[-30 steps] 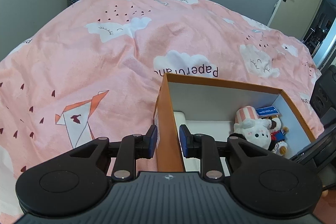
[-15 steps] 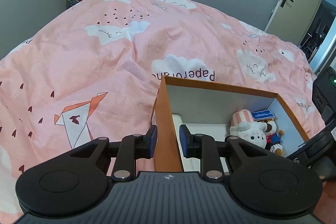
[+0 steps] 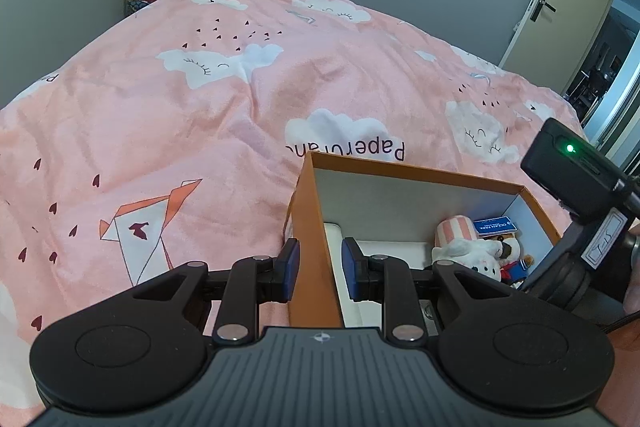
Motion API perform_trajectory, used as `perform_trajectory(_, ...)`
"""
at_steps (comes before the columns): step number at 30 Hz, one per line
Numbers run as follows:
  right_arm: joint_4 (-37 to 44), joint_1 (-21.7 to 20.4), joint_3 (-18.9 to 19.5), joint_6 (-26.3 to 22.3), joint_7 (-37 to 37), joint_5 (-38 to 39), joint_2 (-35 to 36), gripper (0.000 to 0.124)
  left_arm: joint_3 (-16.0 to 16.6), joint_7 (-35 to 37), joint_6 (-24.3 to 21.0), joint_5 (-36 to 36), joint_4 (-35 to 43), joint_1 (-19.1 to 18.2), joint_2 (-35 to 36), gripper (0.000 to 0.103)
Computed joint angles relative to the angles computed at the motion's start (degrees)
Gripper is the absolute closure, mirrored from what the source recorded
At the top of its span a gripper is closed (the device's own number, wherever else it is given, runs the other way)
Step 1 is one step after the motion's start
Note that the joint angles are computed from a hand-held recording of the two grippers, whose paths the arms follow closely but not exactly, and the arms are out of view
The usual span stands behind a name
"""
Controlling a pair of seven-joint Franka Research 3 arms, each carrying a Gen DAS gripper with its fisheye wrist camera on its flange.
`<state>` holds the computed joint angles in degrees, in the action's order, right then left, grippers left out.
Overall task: Organize objects
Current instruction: 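Lower the tan cube onto the box floor with the right tool, then move both tools from the box down to the item pile beside it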
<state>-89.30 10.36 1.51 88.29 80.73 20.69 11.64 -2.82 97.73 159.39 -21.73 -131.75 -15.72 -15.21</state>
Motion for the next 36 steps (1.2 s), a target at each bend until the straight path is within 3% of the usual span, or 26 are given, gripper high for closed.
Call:
perform_trajectory(10, -3.6, -1.1, -0.1, 2.8, 3.5, 7.2, -1.9, 0.057, 0.1, 1.2, -0.5, -1.3, 0.2, -0.1, 0.3, 0.074)
perform_trajectory(11, -4.4, -1.1, -0.1, 3.7, 3.3, 7.2, -2.6, 0.059, 0.0, 1.1, -0.5, -1.2, 0.2, 0.0, 0.3, 0.074)
perform_trajectory(15, -7.0, -1.4, -0.3, 5.2, 4.1, 9.1, -4.3, 0.092, -0.2, 1.0, -0.7, -1.0, 0.1, 0.0, 0.0, 0.074)
perform_trajectory(24, -12.7, -1.1, -0.1, 10.1, 2.0, 11.9, -7.9, 0.095, -1.3, -2.5, -1.3, 3.2, -0.1, 0.9, -1.6, 0.074)
perform_trajectory(30, -19.2, -0.7, -0.6, 17.3, -0.8, 12.2, -16.3, 0.095, -1.4, -4.7, -2.3, 6.5, -1.5, -0.1, -6.6, 0.074)
perform_trajectory(36, -32.9, -0.6, -2.4, 27.1, -6.2, 16.0, -32.3, 0.094, 0.0, -5.5, -5.3, 7.6, -6.0, -3.8, -14.7, 0.074)
